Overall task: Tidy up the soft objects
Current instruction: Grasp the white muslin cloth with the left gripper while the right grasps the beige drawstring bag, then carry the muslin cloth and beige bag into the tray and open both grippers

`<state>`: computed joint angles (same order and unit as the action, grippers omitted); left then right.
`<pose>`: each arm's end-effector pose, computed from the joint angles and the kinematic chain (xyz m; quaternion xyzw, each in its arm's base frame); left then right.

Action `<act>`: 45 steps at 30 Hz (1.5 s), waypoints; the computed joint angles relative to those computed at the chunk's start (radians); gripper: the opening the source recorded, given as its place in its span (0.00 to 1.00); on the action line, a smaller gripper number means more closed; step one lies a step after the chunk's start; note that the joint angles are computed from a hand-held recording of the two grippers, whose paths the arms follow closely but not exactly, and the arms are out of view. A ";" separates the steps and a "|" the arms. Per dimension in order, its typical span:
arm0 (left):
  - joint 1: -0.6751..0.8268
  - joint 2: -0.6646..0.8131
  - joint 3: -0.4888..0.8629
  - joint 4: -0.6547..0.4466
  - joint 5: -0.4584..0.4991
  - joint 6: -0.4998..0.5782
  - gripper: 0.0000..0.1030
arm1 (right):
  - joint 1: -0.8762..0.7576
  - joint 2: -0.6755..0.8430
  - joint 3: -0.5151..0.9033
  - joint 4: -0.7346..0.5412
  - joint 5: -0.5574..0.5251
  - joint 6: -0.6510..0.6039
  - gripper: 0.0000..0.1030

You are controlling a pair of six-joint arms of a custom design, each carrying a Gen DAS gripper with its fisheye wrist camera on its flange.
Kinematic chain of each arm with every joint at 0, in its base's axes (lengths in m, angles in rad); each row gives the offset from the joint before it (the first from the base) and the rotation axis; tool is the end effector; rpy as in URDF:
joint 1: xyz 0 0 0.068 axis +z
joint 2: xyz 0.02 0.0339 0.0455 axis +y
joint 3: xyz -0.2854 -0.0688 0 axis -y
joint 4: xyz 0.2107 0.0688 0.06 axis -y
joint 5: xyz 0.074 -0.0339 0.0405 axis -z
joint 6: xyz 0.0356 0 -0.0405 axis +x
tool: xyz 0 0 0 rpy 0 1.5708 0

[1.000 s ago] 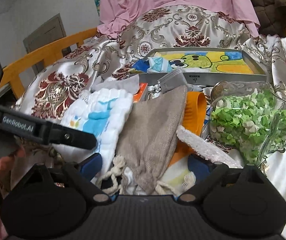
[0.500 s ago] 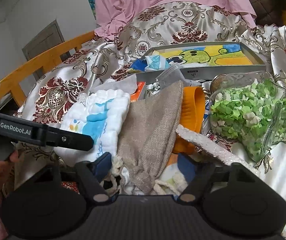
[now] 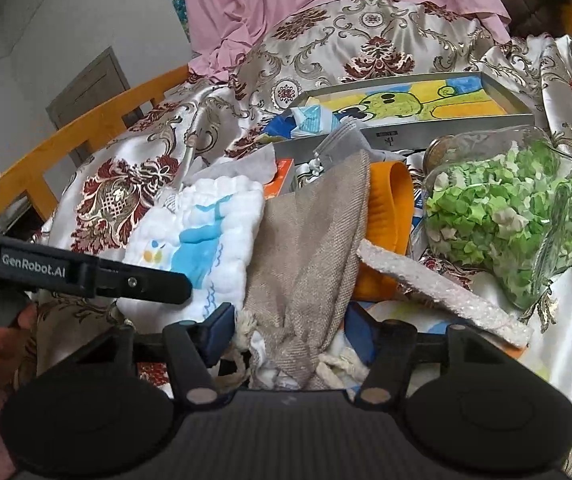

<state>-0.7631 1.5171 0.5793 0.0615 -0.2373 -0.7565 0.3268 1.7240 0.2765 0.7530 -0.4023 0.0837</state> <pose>0.1844 -0.1648 0.1807 -0.0372 0.9338 -0.1521 0.3216 0.2143 0.0874 0.1255 -0.1917 0.8705 0.2619 0.3701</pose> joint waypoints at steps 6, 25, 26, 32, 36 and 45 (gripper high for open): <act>-0.001 -0.005 -0.009 0.013 0.002 -0.002 0.45 | -0.022 -0.028 0.009 -0.047 -0.031 -0.020 0.62; 0.022 -0.010 -0.056 0.107 0.087 -0.019 0.39 | -0.099 0.033 0.004 0.034 -0.106 0.119 0.43; 0.023 -0.004 -0.054 0.106 0.087 -0.017 0.35 | -0.100 0.035 0.002 0.039 -0.107 0.119 0.42; -0.019 -0.061 -0.063 0.048 0.013 -0.057 0.22 | -0.105 -0.012 -0.025 0.034 -0.108 0.102 0.30; -0.105 -0.149 -0.072 -0.031 -0.107 -0.127 0.20 | -0.085 -0.094 -0.055 0.000 -0.066 0.084 0.27; -0.359 -0.308 -0.027 -0.267 -0.435 -0.316 0.16 | 0.078 -0.435 -0.142 -0.159 0.146 -0.019 0.22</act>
<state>-1.1218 1.2087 0.5526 -0.2052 -0.6722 -1.0725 0.4043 1.2891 0.1341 0.5936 -0.2560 0.0646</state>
